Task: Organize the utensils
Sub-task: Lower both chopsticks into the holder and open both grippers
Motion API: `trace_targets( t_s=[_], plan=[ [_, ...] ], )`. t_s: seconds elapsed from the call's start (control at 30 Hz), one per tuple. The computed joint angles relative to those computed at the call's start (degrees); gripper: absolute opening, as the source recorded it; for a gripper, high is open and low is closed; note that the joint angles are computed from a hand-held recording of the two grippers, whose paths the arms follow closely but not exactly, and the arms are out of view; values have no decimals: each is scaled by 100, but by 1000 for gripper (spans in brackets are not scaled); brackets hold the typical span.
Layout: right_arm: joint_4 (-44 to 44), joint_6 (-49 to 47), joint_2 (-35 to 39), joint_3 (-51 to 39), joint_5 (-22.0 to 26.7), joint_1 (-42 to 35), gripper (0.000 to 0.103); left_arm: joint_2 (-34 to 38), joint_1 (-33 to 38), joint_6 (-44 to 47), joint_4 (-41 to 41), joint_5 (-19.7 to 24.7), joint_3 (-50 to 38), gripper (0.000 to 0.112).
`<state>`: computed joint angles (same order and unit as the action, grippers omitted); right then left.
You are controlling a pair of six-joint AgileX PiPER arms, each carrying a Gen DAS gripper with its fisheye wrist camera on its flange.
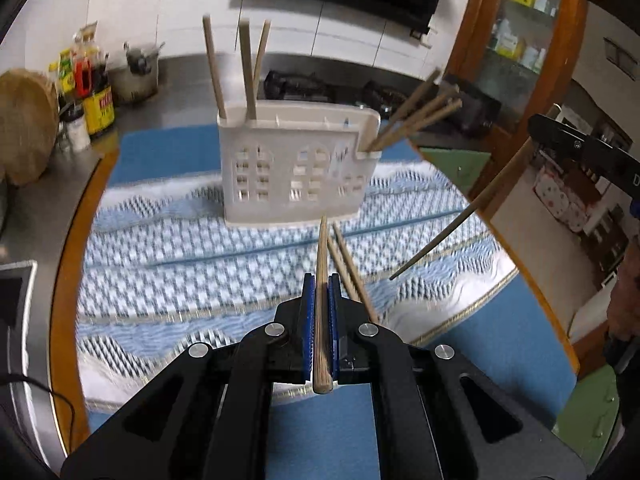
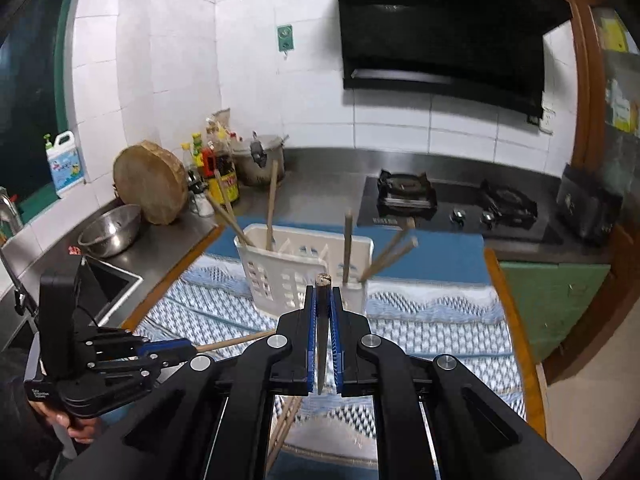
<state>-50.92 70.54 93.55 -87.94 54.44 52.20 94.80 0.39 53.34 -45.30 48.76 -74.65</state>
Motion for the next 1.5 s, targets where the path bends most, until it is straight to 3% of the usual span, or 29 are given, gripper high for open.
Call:
trace_targets(
  t_s=[0.33,0.6,0.83,1.0,1.5],
  plan=[
    [352,-1377,279,-1399,-263,-567,7,464,77,-316,-210,723,-1842,5],
    [366,-1972,876,-2493,-362,-970,7,870,93,-727,-358,877,-3095,5],
    [693,-2270,1353,-3006,-333,-1338,7,1220,-102,-1230,-209,401,-4052,5],
    [898,-2414,1516,-3005,-384,-1484,7,1539,-340,-1652,363,-46,-4556,5],
    [1306,-2598,1775,-2874,-401,-1687,8,2482,-570,-2399,1327,293,-5576,6]
  ],
)
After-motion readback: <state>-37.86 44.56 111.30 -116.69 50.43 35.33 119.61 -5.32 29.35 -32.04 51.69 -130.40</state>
